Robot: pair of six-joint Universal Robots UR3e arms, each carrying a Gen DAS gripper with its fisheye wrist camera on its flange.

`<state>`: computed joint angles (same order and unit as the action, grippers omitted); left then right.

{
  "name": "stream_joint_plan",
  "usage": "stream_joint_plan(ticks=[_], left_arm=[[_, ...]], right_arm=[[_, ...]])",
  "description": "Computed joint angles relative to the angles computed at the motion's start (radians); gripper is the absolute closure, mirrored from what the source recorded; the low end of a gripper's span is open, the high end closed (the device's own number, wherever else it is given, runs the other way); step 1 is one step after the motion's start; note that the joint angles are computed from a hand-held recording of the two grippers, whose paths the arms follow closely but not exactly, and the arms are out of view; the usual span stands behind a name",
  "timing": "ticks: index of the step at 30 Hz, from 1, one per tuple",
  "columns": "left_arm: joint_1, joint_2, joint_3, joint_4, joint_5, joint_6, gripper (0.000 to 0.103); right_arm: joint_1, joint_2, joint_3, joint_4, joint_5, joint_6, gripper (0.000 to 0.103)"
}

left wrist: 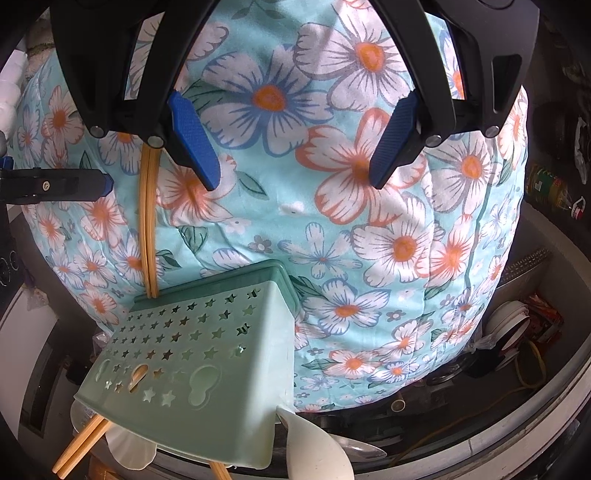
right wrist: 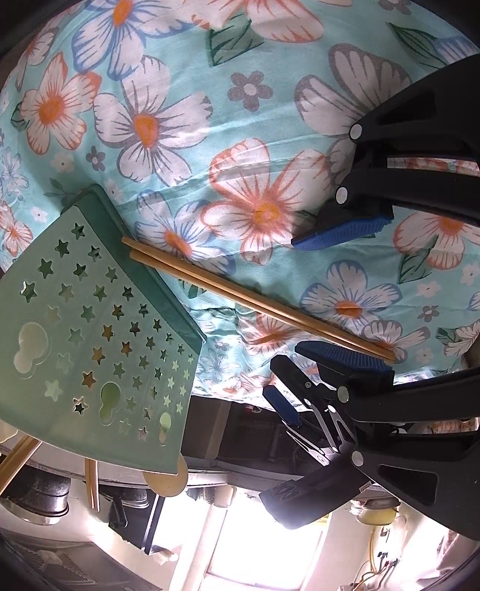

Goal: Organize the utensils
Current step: 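Move both grippers down to the two chopsticks lying beside the holder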

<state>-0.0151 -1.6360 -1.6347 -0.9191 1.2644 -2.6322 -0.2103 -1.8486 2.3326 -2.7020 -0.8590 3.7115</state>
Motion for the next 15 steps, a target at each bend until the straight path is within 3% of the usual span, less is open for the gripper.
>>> stream_joint_plan(ticks=[10,15], left_arm=[[-0.001,0.005,-0.006,0.003,-0.002,0.0,0.024],[-0.004,0.011,-0.011,0.006,-0.003,-0.003,0.024]], right_arm=[[-0.012,0.011,0.013,-0.027,0.013,-0.001,0.053],[0.001,0.074,-0.013,-0.078,0.009,0.024,0.062]])
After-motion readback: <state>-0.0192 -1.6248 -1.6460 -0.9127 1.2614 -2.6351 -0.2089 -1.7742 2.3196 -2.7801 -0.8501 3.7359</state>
